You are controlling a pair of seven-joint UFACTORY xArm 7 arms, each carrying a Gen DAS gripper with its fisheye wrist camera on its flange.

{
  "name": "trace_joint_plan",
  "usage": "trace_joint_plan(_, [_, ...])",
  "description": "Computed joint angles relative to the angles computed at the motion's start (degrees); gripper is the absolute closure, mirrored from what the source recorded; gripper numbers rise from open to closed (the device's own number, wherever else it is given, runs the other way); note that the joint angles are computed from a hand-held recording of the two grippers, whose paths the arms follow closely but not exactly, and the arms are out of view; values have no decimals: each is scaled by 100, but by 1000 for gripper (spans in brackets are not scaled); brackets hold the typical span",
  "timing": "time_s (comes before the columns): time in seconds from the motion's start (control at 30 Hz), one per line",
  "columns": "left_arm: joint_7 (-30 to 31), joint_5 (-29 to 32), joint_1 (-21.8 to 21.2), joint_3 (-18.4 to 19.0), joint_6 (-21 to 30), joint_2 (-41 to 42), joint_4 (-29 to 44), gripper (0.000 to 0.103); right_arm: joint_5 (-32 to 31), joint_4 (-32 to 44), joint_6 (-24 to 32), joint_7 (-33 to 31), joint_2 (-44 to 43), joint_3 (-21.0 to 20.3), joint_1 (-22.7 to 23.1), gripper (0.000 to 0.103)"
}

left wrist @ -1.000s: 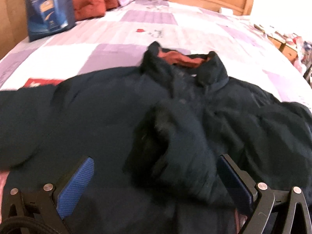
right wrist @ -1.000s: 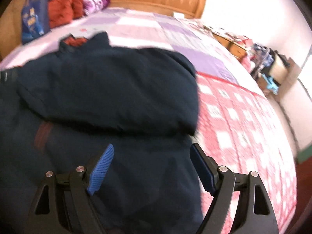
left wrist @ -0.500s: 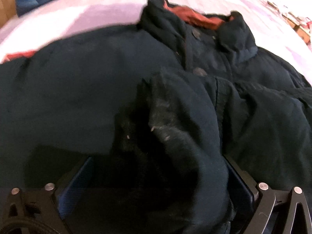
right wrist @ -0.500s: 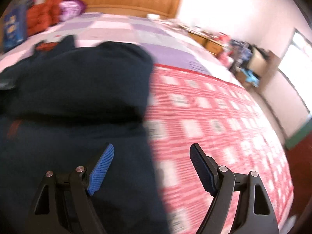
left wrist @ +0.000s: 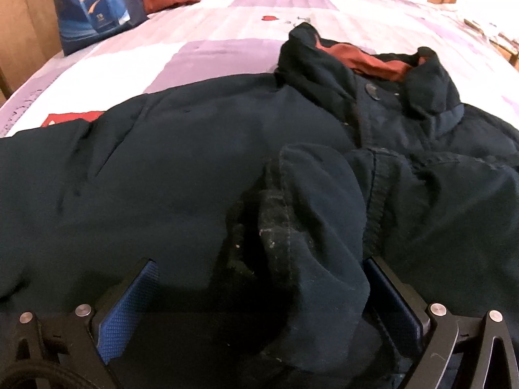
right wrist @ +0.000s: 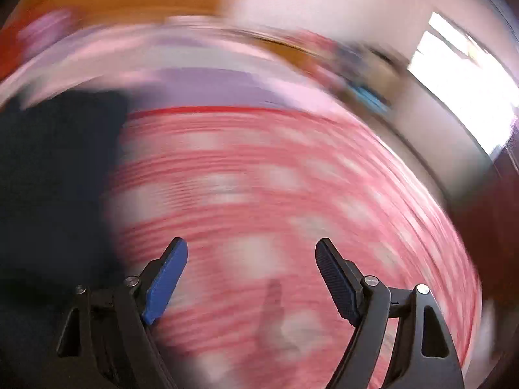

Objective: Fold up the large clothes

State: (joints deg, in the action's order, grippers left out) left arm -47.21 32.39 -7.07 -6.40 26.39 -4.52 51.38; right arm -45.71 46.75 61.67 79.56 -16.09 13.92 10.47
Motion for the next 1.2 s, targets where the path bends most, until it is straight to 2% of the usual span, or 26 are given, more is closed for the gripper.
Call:
trace_joint_plan(0.03, [66, -107, -3, 22, -48, 15, -22, 0, 368, -212, 91, 370, -324, -380, -3, 20])
trace_joint_plan(0.07, [55, -104, 0, 22, -87, 38, -22, 0, 530, -395, -58, 499, -571, -877, 235, 20])
trace_joint_plan(0.1, [51, -94, 5, 29, -128, 41, -33, 0, 613, -709, -447, 389, -889, -1145, 276, 22])
trace_joint_plan(0.13, [30, -78, 13, 34, -171, 46, -40, 0, 456, -959, -821, 39, -1099, -1173, 249, 22])
trace_joint_plan(0.17, [-44, -32, 26, 36, -232, 32, -71, 0, 412, -1007, -955, -320, -1160, -961, 133, 22])
trace_joint_plan(0.23, [-384, 274, 79, 5, -245, -9, -95, 0, 488, -1189, -1589, -1291, -1332, -498, 96, 22])
trace_joint_plan(0.27, [-657, 547, 124, -23, -211, -36, -88, 0, 552, -1238, -2014, -1784, -1310, -352, 228, 22])
trace_joint_plan(0.3, [-844, 749, 155, -41, -150, -37, -57, 0, 574, -1202, -2244, -2053, -1187, -248, 337, 22])
trace_joint_plan(0.37, [-1403, 1326, 232, -82, 136, -62, 24, 0, 517, -942, -2344, -2335, -732, 87, 342, 22])
trace_joint_plan(0.43, [-1438, 1291, 271, 19, 99, -54, 23, 0, 255, -561, -2109, -2154, -245, 428, 127, 22])
trace_joint_plan(0.5, [-1100, 1087, 239, 62, 110, 29, 61, 0, 124, -299, -2210, -1863, 101, 379, 28, 21])
trace_joint_plan(0.57, [-1229, 1388, 211, 18, 185, 56, 86, 0, 96, -83, -2302, -1741, 358, 213, -23, 21])
trace_joint_plan(0.6, [-1221, 1390, 189, 25, 168, 71, 76, 0, -113, 34, -2100, -1560, 457, 206, -78, 19])
trace_joint_plan(0.63, [-1213, 1386, 172, 37, 111, 87, 48, 0, -206, 91, -1986, -1422, 502, 231, -125, 10])
trace_joint_plan(0.67, [-1239, 1419, 159, 42, 74, 105, 38, 0, -228, 10, -2111, -1204, 416, 17, -118, 6])
trace_joint_plan(0.73, [-1291, 1508, 144, 60, -2, 118, 7, 0, -21, -244, -2378, -1001, 169, -156, -156, 2])
trace_joint_plan(0.9, [-1257, 1412, 160, 122, -242, 90, -106, 0, 572, -632, -2371, -977, -281, -78, -62, 2])
trace_joint_plan(0.97, [-1413, 1591, 180, 97, -293, 78, -143, 0, 608, -800, -2113, -835, -741, 220, -31, 3])
trace_joint_plan(1.07, [-1673, 1931, 176, 46, -250, 95, -131, 0, 158, -662, -1677, -746, -1158, 906, -13, 2])
trace_joint_plan(1.1, [-1757, 2040, 169, 38, -236, 95, -130, 0, -131, -441, -1776, -757, -996, 1064, -62, 2])
trace_joint_plan(1.2, [-1831, 2115, 149, 49, -222, 95, -130, 0, -532, 531, -2449, -1130, 190, 991, -22, 3])
